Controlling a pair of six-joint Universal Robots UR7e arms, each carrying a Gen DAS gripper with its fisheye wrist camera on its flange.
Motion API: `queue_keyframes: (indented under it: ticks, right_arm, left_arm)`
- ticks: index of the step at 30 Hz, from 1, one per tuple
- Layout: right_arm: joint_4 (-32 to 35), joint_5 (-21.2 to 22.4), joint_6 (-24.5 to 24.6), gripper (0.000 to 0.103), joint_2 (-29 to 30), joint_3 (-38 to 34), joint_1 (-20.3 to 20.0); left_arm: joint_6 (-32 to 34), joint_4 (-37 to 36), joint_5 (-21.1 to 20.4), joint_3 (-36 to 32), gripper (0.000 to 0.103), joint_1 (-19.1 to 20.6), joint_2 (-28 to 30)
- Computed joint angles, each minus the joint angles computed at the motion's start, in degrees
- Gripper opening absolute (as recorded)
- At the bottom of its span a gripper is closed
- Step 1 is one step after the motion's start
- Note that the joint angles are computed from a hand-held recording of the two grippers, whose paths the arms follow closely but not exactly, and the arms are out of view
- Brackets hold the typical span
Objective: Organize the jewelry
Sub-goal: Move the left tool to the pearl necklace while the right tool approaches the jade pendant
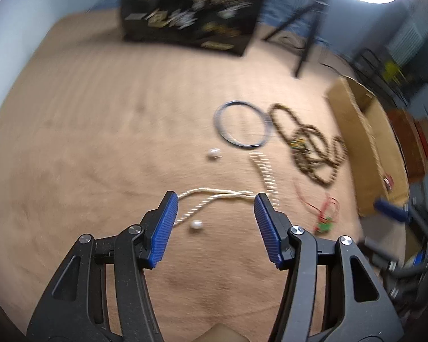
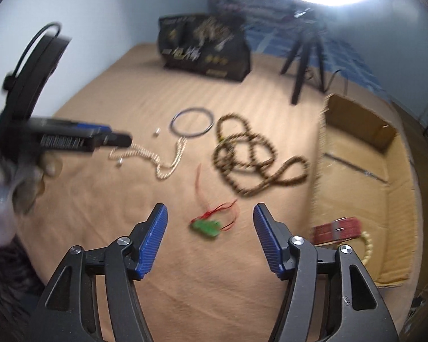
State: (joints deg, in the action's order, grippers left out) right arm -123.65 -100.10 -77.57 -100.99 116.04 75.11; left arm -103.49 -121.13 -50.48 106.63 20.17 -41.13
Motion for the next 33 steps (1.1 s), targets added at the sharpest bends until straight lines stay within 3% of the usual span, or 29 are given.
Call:
queue_keyframes:
  ticks: [7,14,23,33]
  right_arm:
    - [-1.32,-3.77,-0.16,0.064,1.26,1.56,-0.64]
    - [-2.61,-4.72,-0.09,0.064,1.89,1.97,-1.39]
    - [-3.34,-5.02,2.22,0.064,3.17,1.51,-1.68]
    - [-4.11,-6.36,2.17,0.064,3.91,1.94,-1.73]
  left_arm:
    - [-5.70,-6.31,-3.09,5.88,0.057,1.65,-1.96]
    - [-6.84,-10.02,-1.75,6.82,0.058,2.45,-1.84]
    - [-1.66,-12.24,-1.12,2.61,0.060,3.81,1.95]
    - [4.22,-3.91,-0.38,-6.31,0.060,4.65,7.57]
